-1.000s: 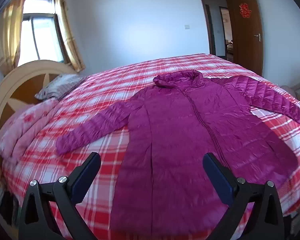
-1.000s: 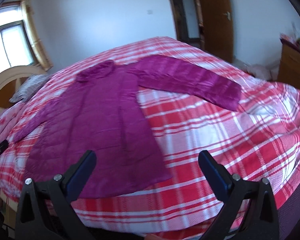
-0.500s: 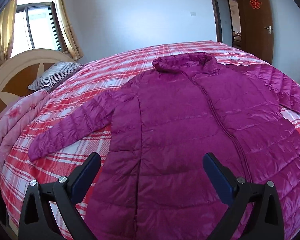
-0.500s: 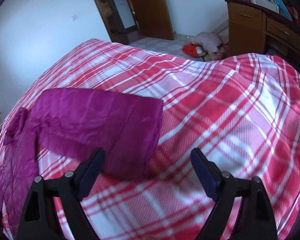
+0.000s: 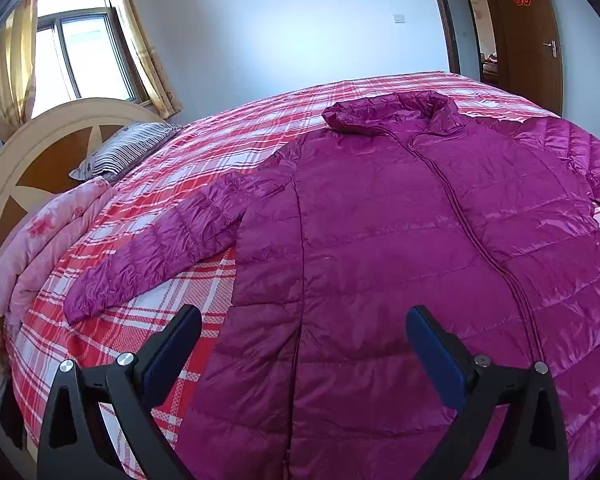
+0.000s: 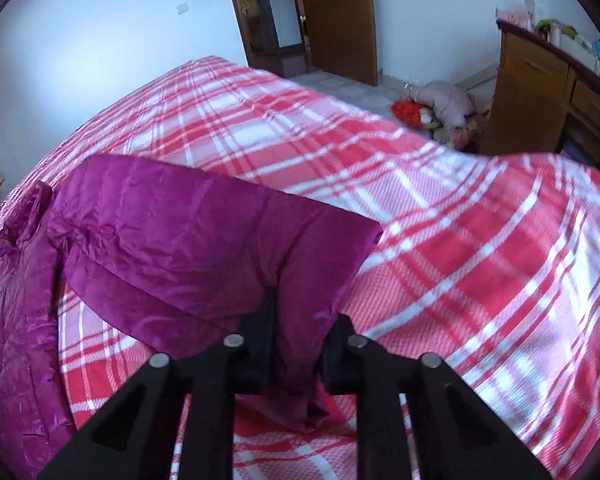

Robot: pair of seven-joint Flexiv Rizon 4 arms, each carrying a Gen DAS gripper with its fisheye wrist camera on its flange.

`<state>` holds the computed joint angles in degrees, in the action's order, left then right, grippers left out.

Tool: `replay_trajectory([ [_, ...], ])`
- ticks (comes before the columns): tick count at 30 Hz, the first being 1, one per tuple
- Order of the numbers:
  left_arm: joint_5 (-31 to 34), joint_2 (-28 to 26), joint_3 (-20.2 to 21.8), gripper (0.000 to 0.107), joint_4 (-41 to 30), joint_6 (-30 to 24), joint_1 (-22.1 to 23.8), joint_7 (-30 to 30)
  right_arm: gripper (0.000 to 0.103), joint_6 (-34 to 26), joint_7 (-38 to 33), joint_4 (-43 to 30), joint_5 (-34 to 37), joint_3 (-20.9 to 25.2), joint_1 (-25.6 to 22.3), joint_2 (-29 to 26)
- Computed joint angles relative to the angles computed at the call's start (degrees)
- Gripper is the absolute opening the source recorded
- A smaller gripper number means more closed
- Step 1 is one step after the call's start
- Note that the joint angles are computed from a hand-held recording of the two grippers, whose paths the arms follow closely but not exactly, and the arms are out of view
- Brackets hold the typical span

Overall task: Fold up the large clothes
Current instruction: 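Grasp the jacket sleeve cuff with the right tool and lift it, then carry the held sleeve across the jacket body with the right tool and release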

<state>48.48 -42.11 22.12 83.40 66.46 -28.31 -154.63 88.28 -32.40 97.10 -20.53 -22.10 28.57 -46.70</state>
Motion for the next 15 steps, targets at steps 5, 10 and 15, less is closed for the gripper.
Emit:
replay_trajectory([
  [5, -1.0, 1.0, -0.4, 0.102, 1.8, 2.6, 1.0, -0.9, 0.014, 0.5, 1.2, -0.9, -2.3, -10.1, 6.6, 0.9],
  [10, -2.1, 1.4, -0.1, 0.102, 2.9, 4.1, 1.0, -0.5, 0.014, 0.6, 1.7, -4.4, -4.9, -17.6, 11.9, 0.5],
  [15, -2.4, 2.0, 1.1, 0.102, 4.0, 5.9, 0.6, -1.2, 0.013, 1.5, 0.9, -8.4, -6.6, -21.7, 15.2, -1.0],
])
